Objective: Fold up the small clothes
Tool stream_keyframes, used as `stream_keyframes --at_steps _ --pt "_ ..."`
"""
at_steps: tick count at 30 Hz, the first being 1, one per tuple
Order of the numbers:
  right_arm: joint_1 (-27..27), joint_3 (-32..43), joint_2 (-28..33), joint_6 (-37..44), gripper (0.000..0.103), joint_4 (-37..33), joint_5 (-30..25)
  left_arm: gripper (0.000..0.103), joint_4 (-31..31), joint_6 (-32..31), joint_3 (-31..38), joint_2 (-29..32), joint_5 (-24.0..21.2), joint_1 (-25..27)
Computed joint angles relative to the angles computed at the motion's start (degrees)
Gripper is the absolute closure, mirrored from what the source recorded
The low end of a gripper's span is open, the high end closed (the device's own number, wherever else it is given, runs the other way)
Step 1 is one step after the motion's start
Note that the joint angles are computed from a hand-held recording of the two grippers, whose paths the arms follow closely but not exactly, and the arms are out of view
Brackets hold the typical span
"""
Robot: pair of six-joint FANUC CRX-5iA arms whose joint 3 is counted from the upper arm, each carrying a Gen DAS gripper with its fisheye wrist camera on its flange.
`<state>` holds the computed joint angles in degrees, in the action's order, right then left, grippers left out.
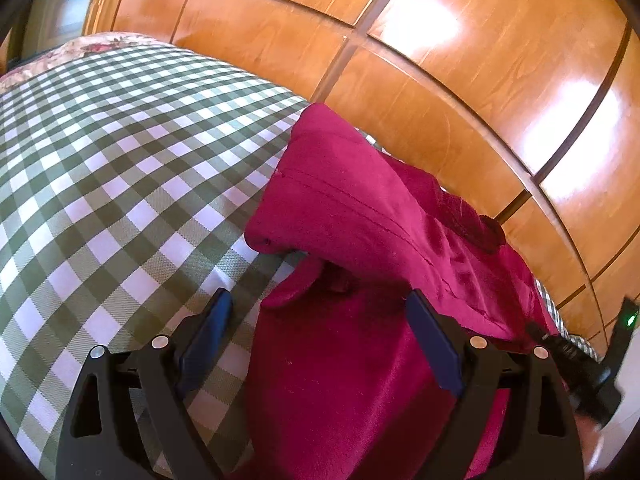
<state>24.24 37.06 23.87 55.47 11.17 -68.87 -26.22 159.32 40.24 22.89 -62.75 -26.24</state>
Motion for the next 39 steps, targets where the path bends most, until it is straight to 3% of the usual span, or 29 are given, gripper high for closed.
stream_keyframes --at_steps 4,6,10,12,15,20,23,26,29,33,35,39 --pt "-0.27 -1.26 -0.67 -0.18 0.097 -0.56 0.81 0.016 2.14 -0.65 0.5 0.28 -0.38 1.09" --pt "-0.72 -1.55 -0.94 -0.24 0.097 -1.58 1.32 0.017 3.39 -1.53 2.67 1.35 -2.85 1.84" --pt "-0.63 -2.77 -1.69 -0.66 0.096 -1.4 1.94 0.019 1.64 -7.09 13.29 6.13 -15.03 2.28" --pt "-0.36 -2.45 -1.32 -0.58 0.095 -0.92 1.64 0.019 0.69 -13.77 19.69 9.51 -21.52 2.39" --pt "-0.21 -2.43 -1.29 -0.63 0.094 -0.63 1.52 0.019 -1.92 -19.09 22.61 11.21 -23.19 1.71" --pt "0.32 -3.55 -1.68 -1.6 0.095 1.14 2.13 0.019 -3.97 -20.27 26.14 13.86 -26.06 1.28" --pt "1.24 -6.08 -2.66 -4.38 0.091 5.18 3.51 0.019 -7.06 -19.98 29.46 15.71 -29.7 0.41" --pt "0.89 -5.73 -2.45 -4.39 0.09 4.55 3.08 0.015 -9.43 -21.33 34.09 18.27 -33.63 -0.46" --pt "0.38 -4.9 -2.15 -3.76 0.084 2.95 2.64 0.014 -10.66 -22.13 36.33 19.38 -35.42 -1.06" --pt "0.0 -7.81 -4.53 -3.99 0.05 1.78 5.95 0.01 -11.11 -20.51 33.7 17.79 -34.47 -1.17" --pt "0.38 -11.73 -7.16 -6.0 0.039 3.51 9.66 0.008 -10.83 -19.61 32.34 17.04 -33.66 -1.03" --pt "0.04 -20.16 -13.32 -14.13 0.034 6.71 16.25 0.005 -11.06 -17.81 30.05 15.66 -32.47 -1.17"
